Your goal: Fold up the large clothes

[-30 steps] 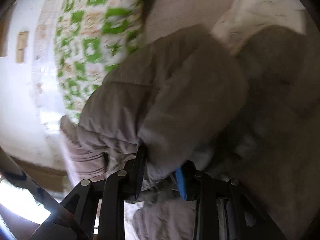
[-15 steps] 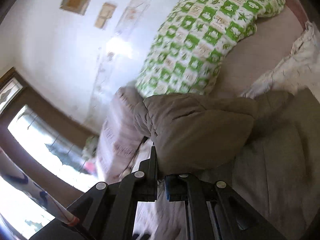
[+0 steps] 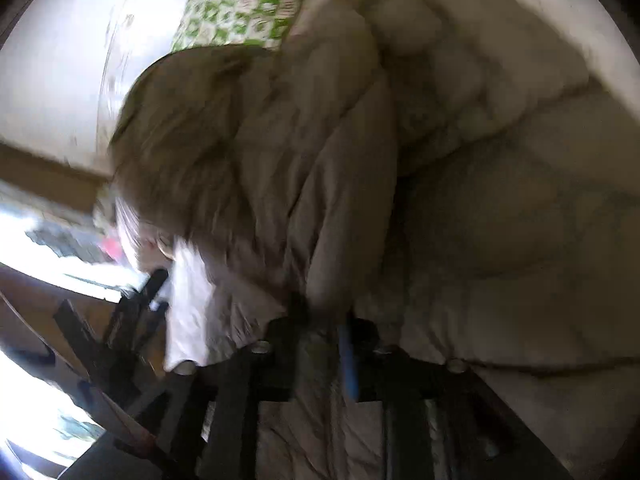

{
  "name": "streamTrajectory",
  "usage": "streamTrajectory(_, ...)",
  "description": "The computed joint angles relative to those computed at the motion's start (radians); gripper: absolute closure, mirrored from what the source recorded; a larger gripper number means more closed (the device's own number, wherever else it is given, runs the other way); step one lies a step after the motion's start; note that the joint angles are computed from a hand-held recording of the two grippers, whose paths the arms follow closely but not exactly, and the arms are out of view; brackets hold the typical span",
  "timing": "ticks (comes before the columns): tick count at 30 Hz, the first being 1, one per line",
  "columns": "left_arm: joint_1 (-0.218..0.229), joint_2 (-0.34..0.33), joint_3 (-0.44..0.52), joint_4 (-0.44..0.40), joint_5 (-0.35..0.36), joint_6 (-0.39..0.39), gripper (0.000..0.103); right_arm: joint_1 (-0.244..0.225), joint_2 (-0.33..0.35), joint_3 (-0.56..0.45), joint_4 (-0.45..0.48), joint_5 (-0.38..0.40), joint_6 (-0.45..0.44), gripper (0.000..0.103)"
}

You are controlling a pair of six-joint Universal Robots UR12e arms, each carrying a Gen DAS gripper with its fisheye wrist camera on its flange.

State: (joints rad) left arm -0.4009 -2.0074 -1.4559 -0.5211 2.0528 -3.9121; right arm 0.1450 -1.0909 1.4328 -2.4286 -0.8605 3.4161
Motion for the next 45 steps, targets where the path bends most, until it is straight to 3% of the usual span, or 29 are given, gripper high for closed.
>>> streamTrajectory(2, 0.006, 0.001, -0.002, 0.002, -0.016, -0.01, 0.017, 0.005, -0.024, -0.004, 0.033, -0.059, -0.072, 0.068)
streamTrajectory(6, 0.007, -0.003, 0.003, -0.001, -0.027, -0.013, 0.017, 0.012, -0.044, -0.018, -0.092, -0.117, -0.121, 0.068)
streamTrajectory(10, 0.001, -0.01, 0.013, -0.009, -0.013, 0.009, 0.017, 0.031, 0.005, -0.145, -0.208, -0.136, -0.113, 0.068)
streamTrajectory(12, 0.002, -0.011, 0.015, -0.014, -0.016, 0.011, 0.017, 0.058, 0.044, -0.231, -0.257, -0.202, -0.154, 0.068)
streamTrajectory(15, 0.005, -0.012, 0.017, -0.013, -0.029, 0.009, 0.017, 0.096, 0.147, -0.419, -0.235, -0.276, -0.19, 0.067)
streamTrajectory(17, 0.006, -0.015, 0.022, -0.018, -0.034, 0.017, 0.017, 0.12, 0.213, -0.54, -0.133, -0.337, -0.26, 0.067)
streamTrajectory(19, 0.006, -0.019, 0.027, -0.021, -0.04, 0.026, 0.017, 0.128, 0.269, -0.622, -0.061, -0.348, -0.277, 0.067)
streamTrajectory(21, 0.007, -0.019, 0.028, -0.021, -0.045, 0.03, 0.017, 0.135, 0.302, -0.659, 0.043, -0.372, -0.291, 0.067)
streamTrajectory(27, 0.012, -0.019, 0.028, -0.015, -0.057, 0.009, 0.017, 0.142, 0.298, -0.526, 0.176, -0.391, -0.32, 0.067)
streamTrajectory(30, 0.009, -0.021, 0.036, -0.022, -0.062, 0.011, 0.017, 0.137, 0.285, -0.466, 0.094, -0.379, -0.323, 0.067)
streamTrajectory(32, 0.006, -0.02, 0.041, -0.015, -0.06, 0.023, 0.017, 0.133, 0.281, -0.483, 0.139, -0.365, -0.339, 0.068)
streamTrajectory(34, 0.004, -0.019, 0.045, -0.008, -0.056, 0.036, 0.017, 0.117, 0.258, -0.469, 0.14, -0.301, -0.334, 0.068)
streamTrajectory(38, 0.007, -0.02, 0.068, -0.011, -0.104, 0.064, 0.017, 0.086, 0.191, -0.395, 0.042, -0.238, -0.356, 0.067)
streamTrajectory(41, 0.006, -0.046, 0.136, -0.049, -0.125, 0.095, 0.017, 0.064, 0.168, -0.374, -0.001, -0.254, -0.35, 0.065)
streamTrajectory(45, 0.009, -0.135, 0.312, -0.141, -0.164, 0.179, 0.017, 0.049, 0.178, -0.39, -0.016, -0.296, -0.317, 0.065)
